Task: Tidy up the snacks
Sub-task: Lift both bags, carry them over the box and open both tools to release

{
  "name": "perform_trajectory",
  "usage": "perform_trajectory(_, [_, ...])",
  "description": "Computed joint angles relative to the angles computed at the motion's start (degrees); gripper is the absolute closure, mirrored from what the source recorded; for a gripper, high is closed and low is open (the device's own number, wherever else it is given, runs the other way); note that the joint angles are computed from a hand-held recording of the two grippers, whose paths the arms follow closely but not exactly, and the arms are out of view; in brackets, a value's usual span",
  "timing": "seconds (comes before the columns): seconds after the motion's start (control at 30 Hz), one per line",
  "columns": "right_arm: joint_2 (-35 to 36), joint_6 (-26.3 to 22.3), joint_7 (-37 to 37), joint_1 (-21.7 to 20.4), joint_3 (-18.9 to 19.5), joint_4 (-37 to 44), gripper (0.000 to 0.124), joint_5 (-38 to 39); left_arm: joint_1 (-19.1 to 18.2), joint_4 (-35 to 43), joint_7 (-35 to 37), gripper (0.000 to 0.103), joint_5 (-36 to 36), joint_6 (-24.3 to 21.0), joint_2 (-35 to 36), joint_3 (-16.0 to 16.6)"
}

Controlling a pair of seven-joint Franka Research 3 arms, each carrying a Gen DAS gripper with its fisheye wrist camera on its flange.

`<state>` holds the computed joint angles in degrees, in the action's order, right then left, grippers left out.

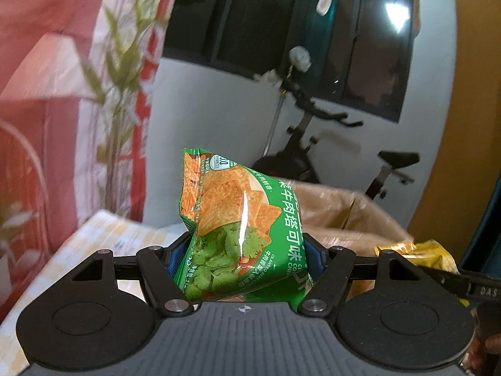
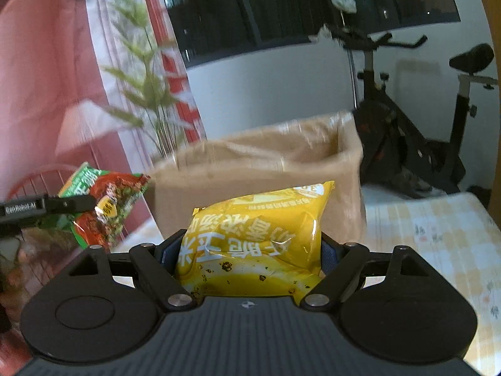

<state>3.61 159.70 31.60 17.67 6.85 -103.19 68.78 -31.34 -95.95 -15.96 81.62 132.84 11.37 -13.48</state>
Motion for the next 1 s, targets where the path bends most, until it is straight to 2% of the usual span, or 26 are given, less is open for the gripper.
perform_trajectory(0.13, [2.6,-0.5,-1.1,-0.5,0.3,6.1,0.041,2.2,-0.6,5.9,3.3,0.029,3.0,-0.2,3.4,0.9])
perform_trajectory(0.23, [6.4,-0.8,0.1,-1.0,0.9,12.6,0.041,0.5,-1.3,11.5,6.4,0.029,3.8,0.7,6.8,2.4])
perform_trajectory(0.3, [9.6,-0.1,0.3,-1.3,1.7,17.4,0.041,-1.5,-1.8,16.9,10.9,0.029,2.3,1.5,10.4,3.6])
perform_trajectory(0.4, [16.6,2.4,5.6,-0.1,1.8,26.4,0.041,-10.1,-2.5,26.4,18.1,0.029,-1.3,1.8,16.9,5.3])
perform_trajectory(0.47, [22.0,6.1,10.9,2.7,-0.3,32.4,0.041,-18.6,-2.5,34.1,24.3,0.029,-5.7,1.3,22.2,5.8])
perform_trajectory(0.53, [27.7,7.0,16.9,5.6,-3.6,39.2,0.041,-26.6,-2.3,42.1,30.3,0.029,-10.6,0.1,27.9,5.7])
perform_trajectory(0.63, [35.3,2.8,28.8,9.2,-10.5,49.1,0.041,-37.3,-2.1,51.1,37.0,0.029,-16.9,-1.6,34.2,5.6])
perform_trajectory(0.77, [41.9,-3.3,38.1,9.5,-13.8,58.1,0.04,-44.8,-2.0,57.6,41.8,0.025,-22.7,-2.3,38.9,6.5])
perform_trajectory(0.83, [43.4,-6.4,41.1,8.4,-12.9,60.5,0.038,-46.1,-1.6,57.4,42.9,0.021,-25.1,-1.7,39.0,6.9])
perform_trajectory(0.9, [44.7,-10.4,42.4,7.0,-11.2,63.1,0.037,-47.2,-1.3,56.8,43.4,0.013,-27.0,-1.0,38.7,7.8])
perform_trajectory(0.93, [44.3,-11.1,41.8,6.3,-10.0,62.7,0.035,-47.5,-1.5,56.1,42.9,0.012,-27.6,-0.4,38.3,8.6])
perform_trajectory(1.0, [42.4,-9.4,40.6,5.3,-7.8,59.4,0.028,-48.0,-1.8,54.1,42.3,0.01,-28.7,0.9,37.1,9.8])
